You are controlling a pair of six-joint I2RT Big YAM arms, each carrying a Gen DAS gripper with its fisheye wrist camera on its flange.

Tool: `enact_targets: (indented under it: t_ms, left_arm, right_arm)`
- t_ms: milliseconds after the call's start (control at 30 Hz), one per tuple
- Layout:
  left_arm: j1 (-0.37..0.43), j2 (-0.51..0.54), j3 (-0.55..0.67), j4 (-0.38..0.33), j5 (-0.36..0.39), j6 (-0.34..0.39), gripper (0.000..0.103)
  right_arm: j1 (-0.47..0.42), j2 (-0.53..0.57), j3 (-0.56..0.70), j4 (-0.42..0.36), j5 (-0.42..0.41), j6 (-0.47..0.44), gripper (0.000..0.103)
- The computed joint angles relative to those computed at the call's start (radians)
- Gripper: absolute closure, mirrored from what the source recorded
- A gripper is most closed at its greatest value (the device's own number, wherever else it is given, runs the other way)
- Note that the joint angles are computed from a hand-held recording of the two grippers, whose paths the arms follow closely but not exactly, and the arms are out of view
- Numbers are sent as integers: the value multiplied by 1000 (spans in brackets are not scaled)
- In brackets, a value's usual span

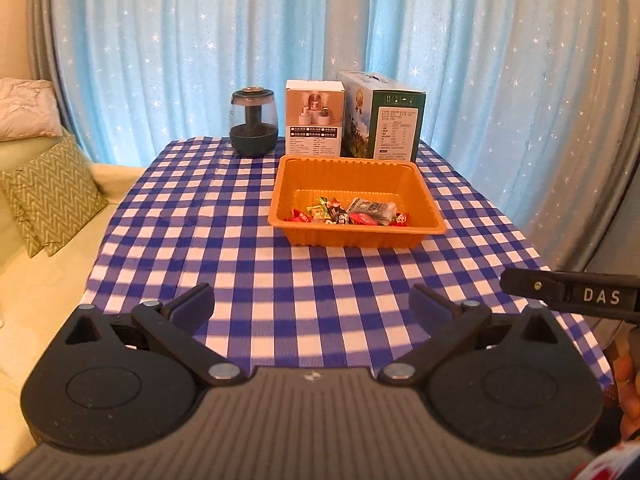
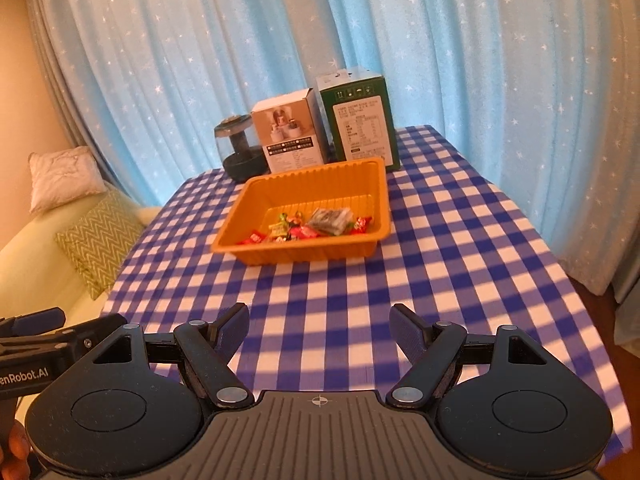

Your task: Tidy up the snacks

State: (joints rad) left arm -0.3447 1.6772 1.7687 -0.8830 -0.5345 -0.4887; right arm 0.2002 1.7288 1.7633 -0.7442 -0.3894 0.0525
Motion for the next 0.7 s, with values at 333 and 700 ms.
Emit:
enact_targets:
  t_ms: [333, 700]
  left_arm:
    - [-117, -64, -30, -107, -71, -124, 0]
    - [-180, -119, -68, -119, -105, -173, 1]
  right_arm:
    - [-43, -201, -184, -26, -23, -26, 26]
    - [-74, -323, -287, -65, -37, -75, 26]
